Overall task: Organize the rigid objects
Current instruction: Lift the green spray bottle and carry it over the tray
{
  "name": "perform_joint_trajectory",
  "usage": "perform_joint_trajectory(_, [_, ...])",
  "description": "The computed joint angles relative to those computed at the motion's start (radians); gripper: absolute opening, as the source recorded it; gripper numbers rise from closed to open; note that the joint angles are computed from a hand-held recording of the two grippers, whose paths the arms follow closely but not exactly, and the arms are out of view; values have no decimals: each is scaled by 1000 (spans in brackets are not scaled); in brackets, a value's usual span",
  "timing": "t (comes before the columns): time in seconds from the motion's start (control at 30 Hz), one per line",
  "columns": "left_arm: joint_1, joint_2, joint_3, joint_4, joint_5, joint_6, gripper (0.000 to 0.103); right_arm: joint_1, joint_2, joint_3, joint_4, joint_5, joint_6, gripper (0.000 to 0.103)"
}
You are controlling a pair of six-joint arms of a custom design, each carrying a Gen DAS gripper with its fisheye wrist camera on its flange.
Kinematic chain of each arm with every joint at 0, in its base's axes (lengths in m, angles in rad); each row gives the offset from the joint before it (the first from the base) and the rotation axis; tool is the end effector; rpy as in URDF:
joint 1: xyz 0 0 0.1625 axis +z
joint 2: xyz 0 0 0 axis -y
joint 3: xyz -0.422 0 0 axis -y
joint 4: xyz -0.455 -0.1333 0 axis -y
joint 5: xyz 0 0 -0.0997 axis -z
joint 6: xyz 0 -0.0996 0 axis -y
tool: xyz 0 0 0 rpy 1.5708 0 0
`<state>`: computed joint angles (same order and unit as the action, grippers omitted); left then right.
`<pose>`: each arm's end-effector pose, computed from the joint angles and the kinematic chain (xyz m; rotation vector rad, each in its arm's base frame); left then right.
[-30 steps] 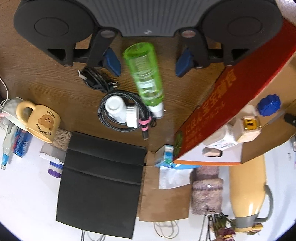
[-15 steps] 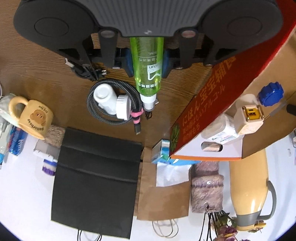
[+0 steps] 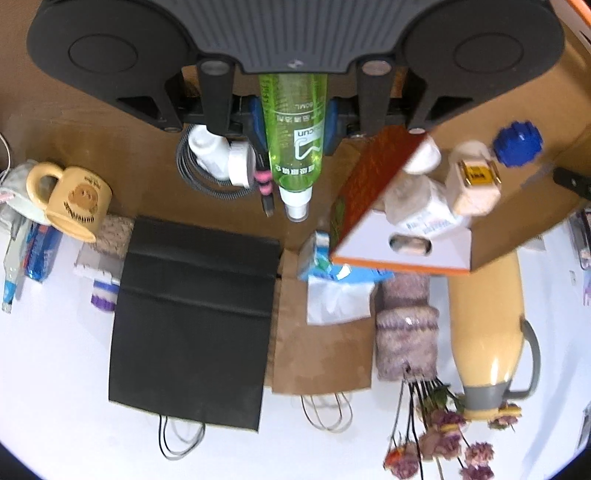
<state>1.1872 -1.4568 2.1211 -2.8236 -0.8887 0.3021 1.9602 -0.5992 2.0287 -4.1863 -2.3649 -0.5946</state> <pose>-0.0173 -0.5668 0.2923 0.5599 2.3312 -0.7563 0.2530 -0.4525 0.0162 0.4378 -1.9896 1.2300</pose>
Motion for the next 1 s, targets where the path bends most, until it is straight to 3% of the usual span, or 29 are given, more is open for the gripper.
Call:
perform_joint_trajectory(0.67, [-1,0,0,0,-1,0,20,69,42,-146,143,131,-56,30])
perform_joint_trajectory(1.0, [-1,-1,0,1,0,-1,20,83,78,-217,221,149,-105,30])
